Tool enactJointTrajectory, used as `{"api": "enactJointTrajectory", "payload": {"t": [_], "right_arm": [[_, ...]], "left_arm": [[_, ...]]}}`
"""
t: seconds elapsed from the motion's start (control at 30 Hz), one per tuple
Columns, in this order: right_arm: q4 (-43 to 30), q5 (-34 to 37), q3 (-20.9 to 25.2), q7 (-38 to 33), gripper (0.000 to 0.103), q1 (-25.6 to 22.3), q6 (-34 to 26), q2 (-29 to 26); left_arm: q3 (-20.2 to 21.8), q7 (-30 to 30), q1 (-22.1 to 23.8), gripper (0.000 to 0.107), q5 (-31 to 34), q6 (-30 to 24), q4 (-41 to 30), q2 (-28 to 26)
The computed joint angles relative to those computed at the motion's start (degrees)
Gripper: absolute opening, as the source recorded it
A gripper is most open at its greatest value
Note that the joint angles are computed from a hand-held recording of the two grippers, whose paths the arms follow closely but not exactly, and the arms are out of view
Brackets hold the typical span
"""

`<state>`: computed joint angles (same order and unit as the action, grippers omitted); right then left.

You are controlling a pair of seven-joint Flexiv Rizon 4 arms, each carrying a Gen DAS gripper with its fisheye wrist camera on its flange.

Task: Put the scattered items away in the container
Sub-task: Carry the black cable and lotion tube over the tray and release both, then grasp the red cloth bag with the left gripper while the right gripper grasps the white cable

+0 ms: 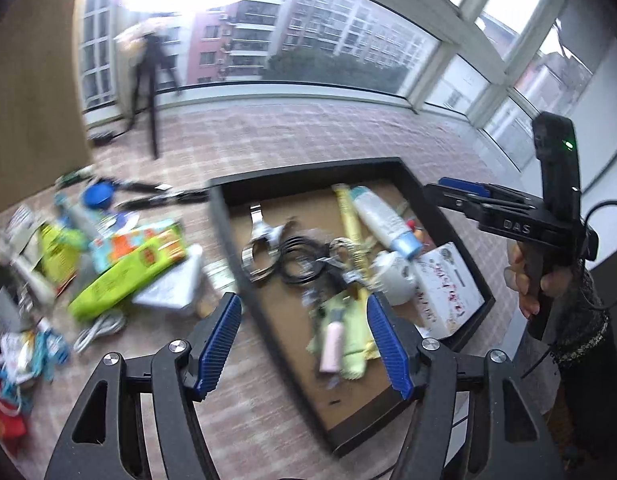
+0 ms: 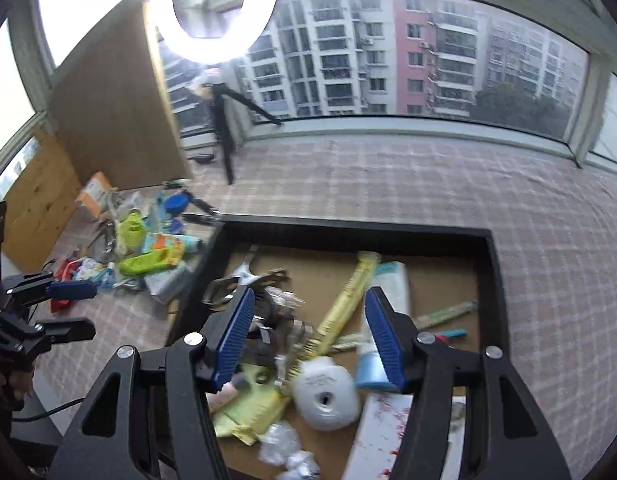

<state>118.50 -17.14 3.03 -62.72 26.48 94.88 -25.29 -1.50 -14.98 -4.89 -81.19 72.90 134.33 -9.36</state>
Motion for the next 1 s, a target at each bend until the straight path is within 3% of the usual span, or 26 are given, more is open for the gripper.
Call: {"api": "enactJointTrajectory", "payload": {"t": [0.13, 0.27, 0.43, 0.5, 0.6, 0.73, 0.83, 1.0], "right_arm": [[-2.88, -0.58, 5.56, -2.03, 0.057, -1.15, -1.08, -1.51], [-8.98, 1.83, 17.82, -5.74, 0.057, -6.18, -6.26, -4.98], [-17.37, 3.42, 24.93, -11.99, 0.057, -3.54, -11.77, -10.22], [-21.30, 3.07, 25.88, -14.31, 0.056, -0.58, -14.72, -12.59], [-30.57, 4.84, 31.63, -19.33, 0.056, 1.27, -23.14, -18.76], [-42.47, 7.28, 33.67, -21.43, 0.051, 6.75, -31.61, -25.95], [-52.11, 8.31, 32.86, -21.30, 0.039, 11.51, -38.88, -30.75], [-69.62, 10.32, 30.18, -19.20, 0.039, 18.33, -50.35, -38.80]], "left_arm": [[2.54, 1.80, 1.92, 0.063, -3.19, 1.91, 2.95, 1.92], [5.80, 4.07, 5.74, 0.063, -5.81, 2.10, 5.33, 3.41], [9.81, 6.05, 12.75, 0.063, -5.28, 0.97, 7.04, 4.05], [11.49, 5.47, 16.14, 0.063, -1.92, 0.68, 7.32, 3.30], [14.11, 2.23, 22.60, 0.063, 5.90, -3.09, 7.02, 1.70], [14.54, 3.07, 29.23, 0.063, 9.06, -7.01, 5.51, -1.23], [14.46, 3.33, 33.20, 0.063, 11.25, -10.22, 3.58, -4.15], [13.50, 0.99, 37.72, 0.066, 14.54, -14.99, -0.47, -8.97]]}}
